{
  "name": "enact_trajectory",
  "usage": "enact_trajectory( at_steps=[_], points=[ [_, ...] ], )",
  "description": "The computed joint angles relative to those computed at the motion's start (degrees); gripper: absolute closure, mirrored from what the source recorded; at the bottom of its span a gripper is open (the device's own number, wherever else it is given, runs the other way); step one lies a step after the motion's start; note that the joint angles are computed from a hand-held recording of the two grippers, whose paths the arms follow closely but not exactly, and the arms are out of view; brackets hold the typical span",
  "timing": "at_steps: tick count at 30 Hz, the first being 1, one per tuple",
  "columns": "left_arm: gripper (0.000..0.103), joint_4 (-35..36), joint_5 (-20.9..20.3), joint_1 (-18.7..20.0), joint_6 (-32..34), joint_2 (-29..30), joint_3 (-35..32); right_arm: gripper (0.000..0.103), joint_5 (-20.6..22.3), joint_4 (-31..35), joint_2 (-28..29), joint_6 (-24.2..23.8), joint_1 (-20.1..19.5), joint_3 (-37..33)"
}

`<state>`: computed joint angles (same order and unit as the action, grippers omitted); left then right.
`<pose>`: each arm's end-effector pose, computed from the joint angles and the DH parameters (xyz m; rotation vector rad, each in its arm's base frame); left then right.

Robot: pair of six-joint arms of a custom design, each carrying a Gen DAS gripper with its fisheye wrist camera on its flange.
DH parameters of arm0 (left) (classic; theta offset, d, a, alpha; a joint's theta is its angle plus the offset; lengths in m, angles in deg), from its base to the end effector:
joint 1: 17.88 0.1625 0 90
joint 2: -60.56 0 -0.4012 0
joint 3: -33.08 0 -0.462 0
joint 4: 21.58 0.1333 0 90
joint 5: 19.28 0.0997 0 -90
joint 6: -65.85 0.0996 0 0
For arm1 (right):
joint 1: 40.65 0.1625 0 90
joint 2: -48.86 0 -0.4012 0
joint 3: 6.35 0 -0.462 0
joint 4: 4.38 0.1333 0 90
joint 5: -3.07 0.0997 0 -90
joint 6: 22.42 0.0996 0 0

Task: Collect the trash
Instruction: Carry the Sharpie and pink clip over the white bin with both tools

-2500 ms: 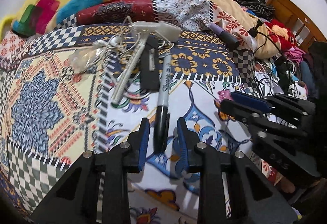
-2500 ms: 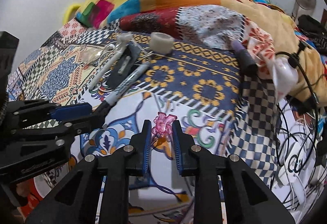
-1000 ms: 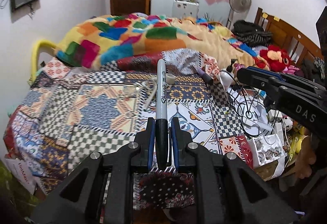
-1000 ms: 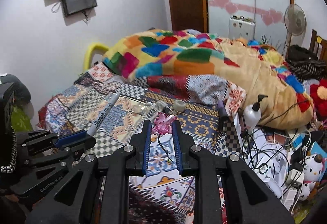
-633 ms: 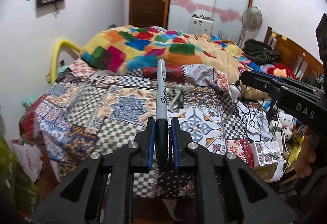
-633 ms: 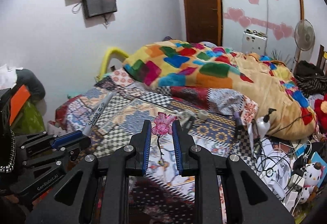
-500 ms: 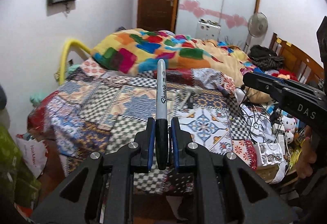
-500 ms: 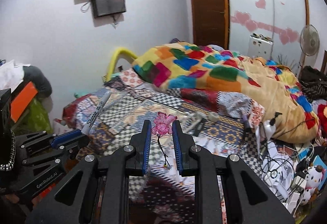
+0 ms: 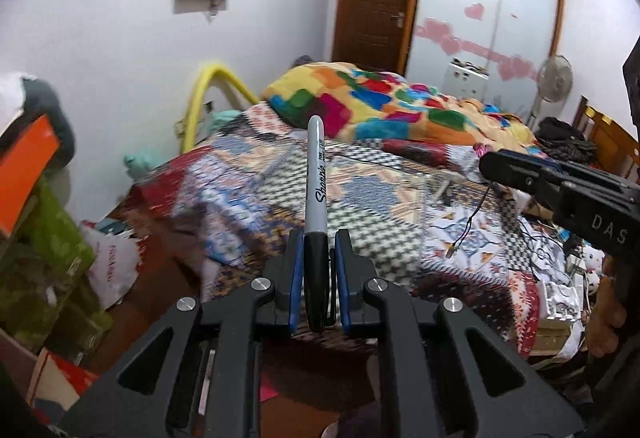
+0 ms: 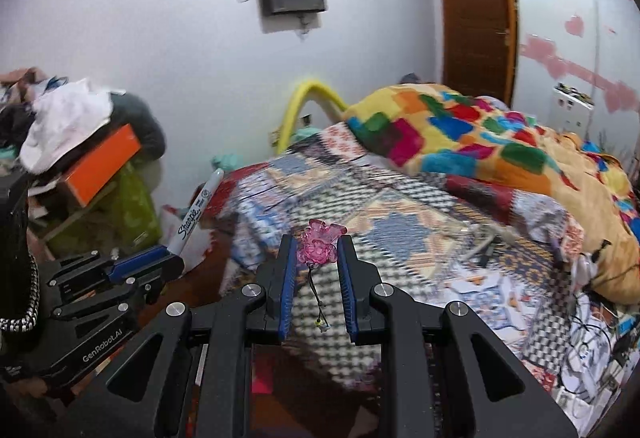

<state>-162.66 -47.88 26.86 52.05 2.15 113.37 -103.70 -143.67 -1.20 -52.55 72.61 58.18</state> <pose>-0.3768 -0.6841 0.3391 0.2669 2.1935 -1.1340 0.4283 -0.7315 0.3333 1.1023 -2.4701 0.8219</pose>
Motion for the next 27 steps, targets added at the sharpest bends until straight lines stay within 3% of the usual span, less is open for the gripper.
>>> enact_trajectory(
  at_steps=[7,15,23,27],
  points=[
    [0.089,4.2,4.3,0.3,-7.5,-9.0,8.5,0.084,1.1,2.2,1.6,-0.2,2.4,1.7],
    [0.089,15.3,7.5,1.2,-19.7,-18.4,16.0,0.084,2.5,5.6,4.7,-0.6,4.9,2.2],
    [0.089,31.1,5.7,4.5,-34.0,-24.9,19.9,0.084,2.7,11.0,8.6,0.4,6.4,1.5],
    [0.089,34.3,2.7,6.9,-37.1,-26.2,20.7,0.084,2.4,14.8,10.9,1.5,6.5,0.3]
  ],
)
